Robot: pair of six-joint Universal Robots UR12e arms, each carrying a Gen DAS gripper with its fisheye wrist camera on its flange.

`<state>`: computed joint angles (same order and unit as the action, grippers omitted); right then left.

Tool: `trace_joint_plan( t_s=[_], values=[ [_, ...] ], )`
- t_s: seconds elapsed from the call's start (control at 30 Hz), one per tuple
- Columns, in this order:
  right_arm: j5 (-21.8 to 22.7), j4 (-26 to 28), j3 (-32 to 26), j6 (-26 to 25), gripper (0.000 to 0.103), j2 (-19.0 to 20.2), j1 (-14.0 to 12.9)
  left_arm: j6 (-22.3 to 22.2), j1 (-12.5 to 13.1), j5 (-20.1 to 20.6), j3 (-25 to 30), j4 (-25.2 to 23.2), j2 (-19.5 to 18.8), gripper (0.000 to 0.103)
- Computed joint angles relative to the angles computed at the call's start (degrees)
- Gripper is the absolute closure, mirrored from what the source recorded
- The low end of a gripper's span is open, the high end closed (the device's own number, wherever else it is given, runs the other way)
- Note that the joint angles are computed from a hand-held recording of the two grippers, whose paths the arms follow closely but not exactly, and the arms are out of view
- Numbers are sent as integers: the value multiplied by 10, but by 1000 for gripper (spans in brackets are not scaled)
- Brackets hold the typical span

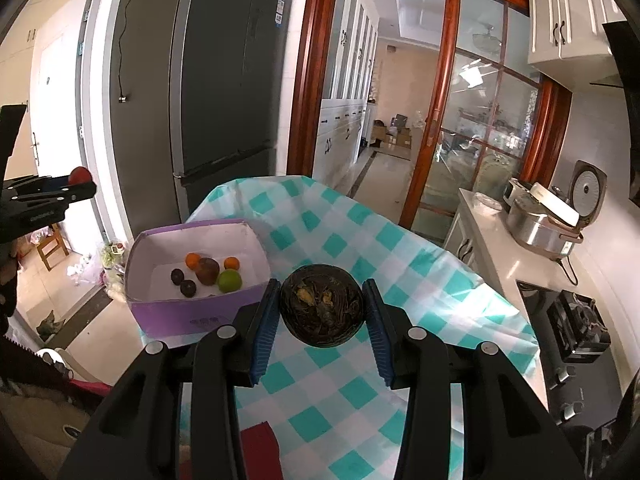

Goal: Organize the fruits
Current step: 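Carry the dark fruit and the red tomato toward the purple box with both tools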

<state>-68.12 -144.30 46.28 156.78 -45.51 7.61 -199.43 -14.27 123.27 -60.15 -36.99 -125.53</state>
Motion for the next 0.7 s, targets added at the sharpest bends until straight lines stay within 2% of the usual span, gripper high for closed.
trace_joint_plan(
  t_s=[0.3,0.7],
  values=[
    [15,24,7,-15,61,0,-5,-10,-3,9,-11,-14,7,63],
    [0,40,7,-8,61,3,-11,8,-3,-5,24,-48,-16,63]
  ],
)
